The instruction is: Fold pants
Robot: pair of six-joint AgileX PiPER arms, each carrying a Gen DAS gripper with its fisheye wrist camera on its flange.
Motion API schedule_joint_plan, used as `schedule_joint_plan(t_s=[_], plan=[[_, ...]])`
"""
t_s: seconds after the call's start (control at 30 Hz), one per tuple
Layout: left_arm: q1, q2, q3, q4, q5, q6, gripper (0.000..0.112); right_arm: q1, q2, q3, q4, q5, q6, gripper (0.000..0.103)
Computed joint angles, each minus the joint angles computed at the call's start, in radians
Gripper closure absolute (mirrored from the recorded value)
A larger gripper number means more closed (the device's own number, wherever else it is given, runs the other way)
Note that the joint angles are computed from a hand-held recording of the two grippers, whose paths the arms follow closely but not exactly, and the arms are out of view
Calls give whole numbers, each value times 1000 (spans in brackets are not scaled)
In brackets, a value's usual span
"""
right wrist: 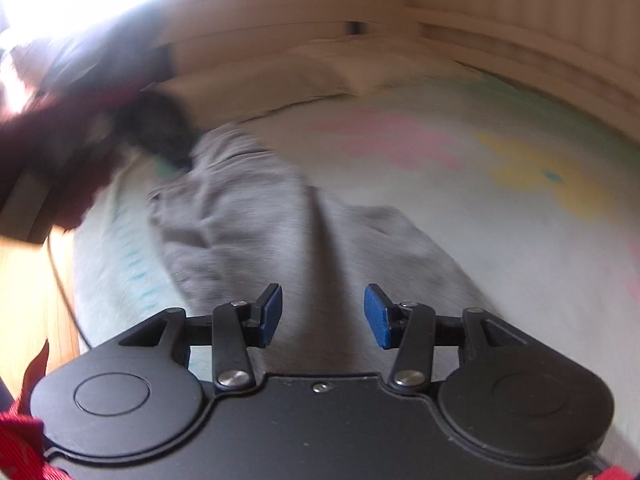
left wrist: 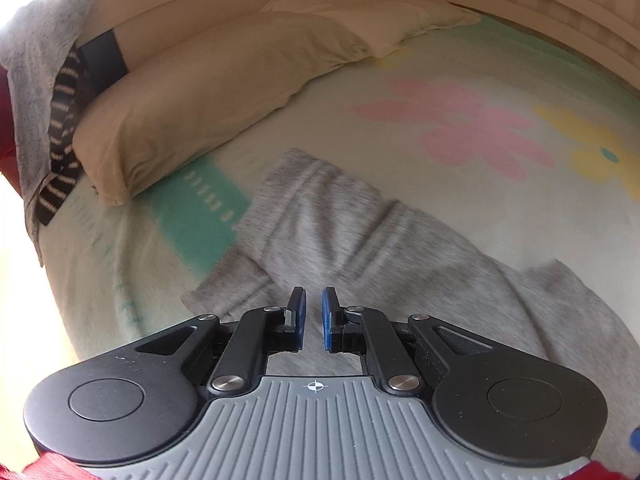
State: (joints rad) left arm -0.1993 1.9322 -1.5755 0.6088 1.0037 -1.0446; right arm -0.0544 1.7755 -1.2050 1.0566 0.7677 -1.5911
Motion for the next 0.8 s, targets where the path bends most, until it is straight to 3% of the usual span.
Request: schedule_joint_plan(t_s=[0.23,0.33,0.47,0.5,0.53,0.57,0.6,0.8], plan=[[71,-12,13,-2,-4,-40,104,196,34,58,197,-135,-292,48],[88,-2,-3,-20,4,-6,104,263,72,42,253,-182,-344,48],[118,12,-5,-75,-13,37,104,329,130,4,218,-247,-319,48],[124,13,-3,-83,-20,43,104,348,142,5,227,-285,-346,51],[129,12,3,-91,-30,45,104,363,152,12,271,-327,-413,59],[136,8,9,-100,-40,46,104,373,158,11,286,-357,-440,75],[143,0,20,-108,-56,47,104,368,167,0,283,-352,-427,93],[172,-33,60,-165,-141,46,103,238,175,-79,198,-54,-115,94]])
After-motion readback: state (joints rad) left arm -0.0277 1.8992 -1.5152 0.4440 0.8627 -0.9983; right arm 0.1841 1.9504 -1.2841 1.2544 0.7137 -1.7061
